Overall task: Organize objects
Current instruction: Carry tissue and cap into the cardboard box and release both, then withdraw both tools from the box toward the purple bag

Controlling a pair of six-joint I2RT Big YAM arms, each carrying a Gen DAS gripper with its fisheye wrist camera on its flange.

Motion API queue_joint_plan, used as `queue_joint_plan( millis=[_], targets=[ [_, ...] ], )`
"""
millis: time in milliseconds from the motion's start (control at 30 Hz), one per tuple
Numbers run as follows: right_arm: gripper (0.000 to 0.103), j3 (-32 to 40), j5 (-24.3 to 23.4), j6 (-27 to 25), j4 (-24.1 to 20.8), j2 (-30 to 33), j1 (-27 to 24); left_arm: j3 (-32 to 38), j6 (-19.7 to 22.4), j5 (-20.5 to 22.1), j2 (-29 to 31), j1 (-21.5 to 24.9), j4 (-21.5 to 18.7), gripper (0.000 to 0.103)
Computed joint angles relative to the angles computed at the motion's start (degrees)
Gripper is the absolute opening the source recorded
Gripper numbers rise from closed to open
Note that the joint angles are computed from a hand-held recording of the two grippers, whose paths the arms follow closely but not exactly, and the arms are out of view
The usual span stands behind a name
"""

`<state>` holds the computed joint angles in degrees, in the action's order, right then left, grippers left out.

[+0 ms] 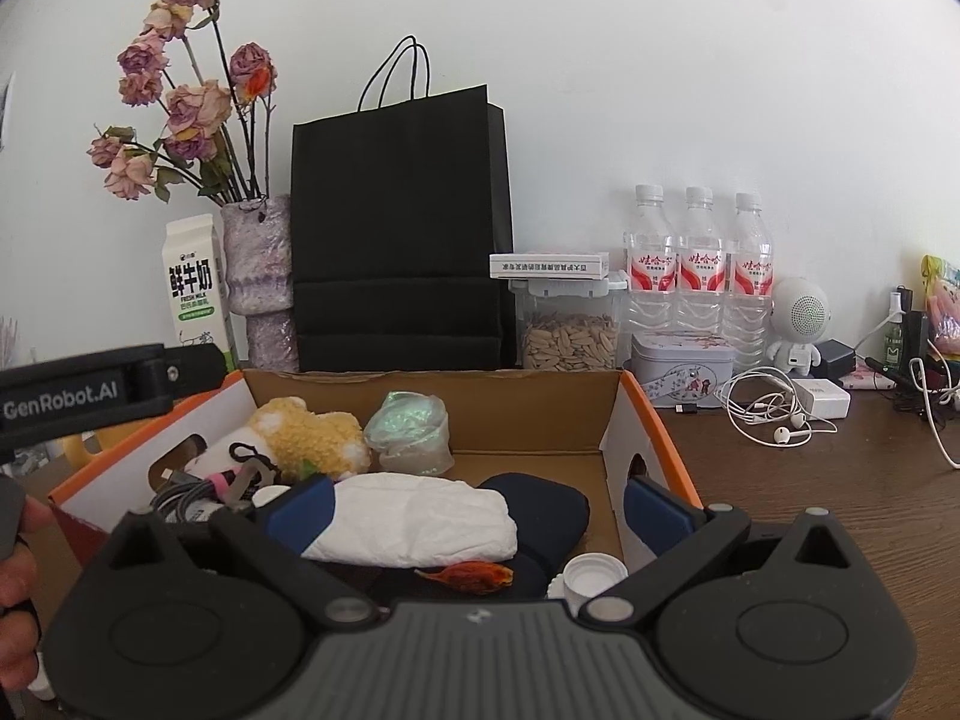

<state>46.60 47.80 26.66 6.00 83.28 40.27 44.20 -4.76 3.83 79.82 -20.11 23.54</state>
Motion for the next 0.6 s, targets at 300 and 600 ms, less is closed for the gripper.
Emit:
queue_joint_plan(
  millis=[300, 600],
  targets=[
    [0.103, -2.2, 2.7, -1.2, -0.5, -2.5, 3.9, -4.3, 0.6, -0.1, -4.0, 1.3, 0.5, 0.103],
    [0.103, -3.6, 3.1, 1.3, -5.1, -4.4, 8.8, -9.1, 1.9, 1.9, -9.9, 3.9, -2.5, 0.103]
  ],
)
